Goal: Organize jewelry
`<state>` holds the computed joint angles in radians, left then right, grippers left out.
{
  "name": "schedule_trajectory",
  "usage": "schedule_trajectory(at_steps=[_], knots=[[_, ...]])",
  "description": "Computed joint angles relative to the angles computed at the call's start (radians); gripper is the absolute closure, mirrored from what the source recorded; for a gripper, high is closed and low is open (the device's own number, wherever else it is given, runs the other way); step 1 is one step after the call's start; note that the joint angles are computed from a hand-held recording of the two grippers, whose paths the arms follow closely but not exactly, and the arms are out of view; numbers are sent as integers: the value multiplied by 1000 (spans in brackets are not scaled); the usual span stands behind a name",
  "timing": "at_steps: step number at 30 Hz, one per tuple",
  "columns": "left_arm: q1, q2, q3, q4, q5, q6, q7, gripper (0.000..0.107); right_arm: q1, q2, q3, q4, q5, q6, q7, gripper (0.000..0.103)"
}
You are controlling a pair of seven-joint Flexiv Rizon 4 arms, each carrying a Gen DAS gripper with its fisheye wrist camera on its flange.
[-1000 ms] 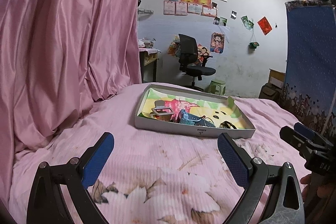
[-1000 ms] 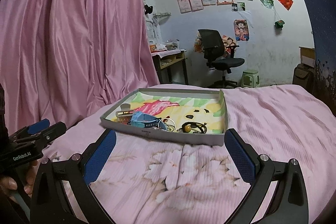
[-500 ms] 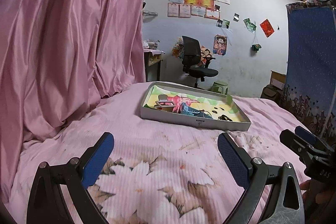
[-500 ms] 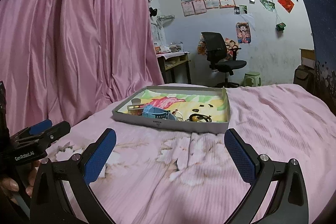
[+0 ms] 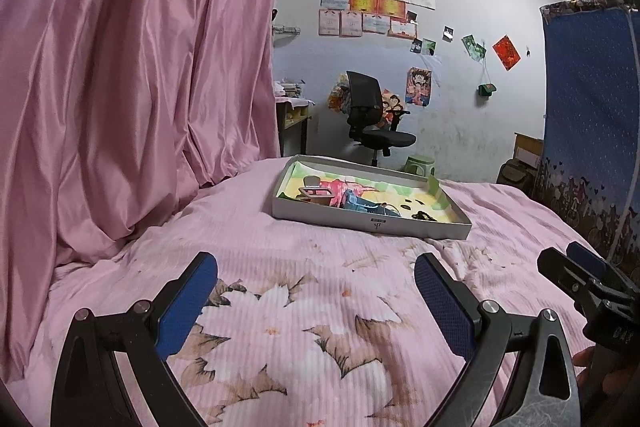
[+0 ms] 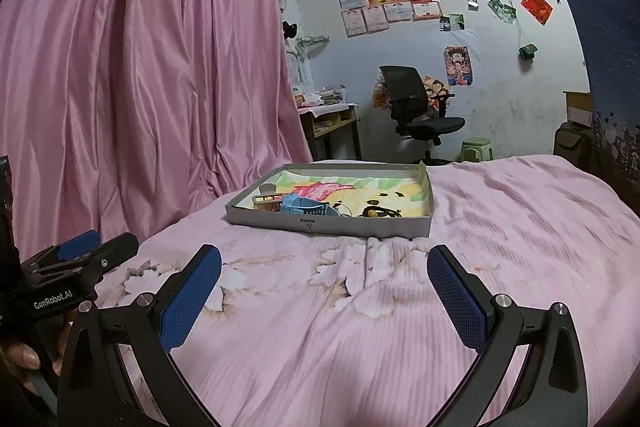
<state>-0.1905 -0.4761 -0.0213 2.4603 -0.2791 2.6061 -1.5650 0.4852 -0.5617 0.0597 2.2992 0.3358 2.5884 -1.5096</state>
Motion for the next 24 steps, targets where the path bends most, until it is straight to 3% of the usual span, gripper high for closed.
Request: schedule_trajectory(at_steps=[16, 24], knots=[[-54, -55, 3, 23, -82, 107, 29, 7, 52, -34, -3, 5, 94, 80, -46, 2], [-80, -71, 0, 15, -149, 118, 64, 7, 64, -35, -9, -13, 146, 59, -58, 2]])
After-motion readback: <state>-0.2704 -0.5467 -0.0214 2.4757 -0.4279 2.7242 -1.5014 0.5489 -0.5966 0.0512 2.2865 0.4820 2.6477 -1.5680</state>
